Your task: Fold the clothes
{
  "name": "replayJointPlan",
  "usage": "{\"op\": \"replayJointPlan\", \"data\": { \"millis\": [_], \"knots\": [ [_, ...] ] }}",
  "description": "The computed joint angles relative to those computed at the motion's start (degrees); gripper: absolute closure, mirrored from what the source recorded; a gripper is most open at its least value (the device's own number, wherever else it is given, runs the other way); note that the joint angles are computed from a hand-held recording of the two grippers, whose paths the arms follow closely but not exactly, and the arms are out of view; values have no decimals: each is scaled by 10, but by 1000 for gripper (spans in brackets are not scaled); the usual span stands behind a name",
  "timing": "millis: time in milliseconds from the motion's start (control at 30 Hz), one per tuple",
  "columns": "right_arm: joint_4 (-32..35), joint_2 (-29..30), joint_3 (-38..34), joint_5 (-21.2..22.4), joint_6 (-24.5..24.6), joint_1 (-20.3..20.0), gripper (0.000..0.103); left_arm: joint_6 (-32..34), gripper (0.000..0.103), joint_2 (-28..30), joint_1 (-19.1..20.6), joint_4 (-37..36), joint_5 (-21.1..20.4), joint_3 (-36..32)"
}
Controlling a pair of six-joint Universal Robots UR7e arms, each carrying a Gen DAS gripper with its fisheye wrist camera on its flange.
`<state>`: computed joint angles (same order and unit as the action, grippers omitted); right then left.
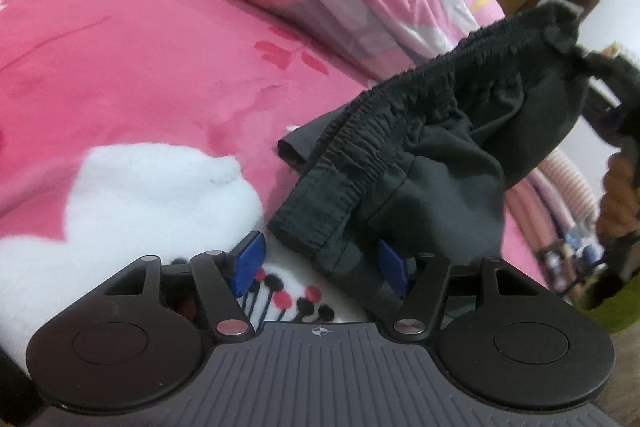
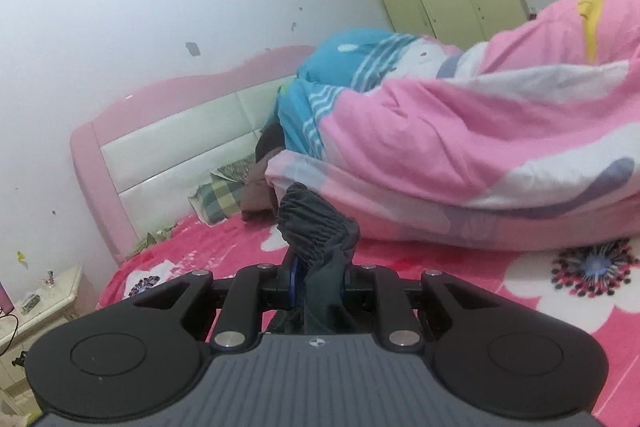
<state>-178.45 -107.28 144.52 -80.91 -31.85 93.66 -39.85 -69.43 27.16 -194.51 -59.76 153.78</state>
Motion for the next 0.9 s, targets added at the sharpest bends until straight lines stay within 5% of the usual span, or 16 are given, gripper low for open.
{"op": "replayJointPlan", "data": {
  "millis": [233, 500, 733, 900],
  "knots": [
    [-9, 7, 3, -12, -1, -4, 85, 10, 45, 40, 14, -29, 2, -22],
    [-43, 15, 8, -7, 14, -18, 85, 7, 92, 83, -5, -80, 48, -21],
    [-90, -9, 19, -43, 26, 5, 85, 41, 99, 51, -97, -105, 188, 0],
    [-126, -54, 29, -55, 24, 42, 85, 191, 99, -1, -150, -148, 254, -18]
  ]
}}
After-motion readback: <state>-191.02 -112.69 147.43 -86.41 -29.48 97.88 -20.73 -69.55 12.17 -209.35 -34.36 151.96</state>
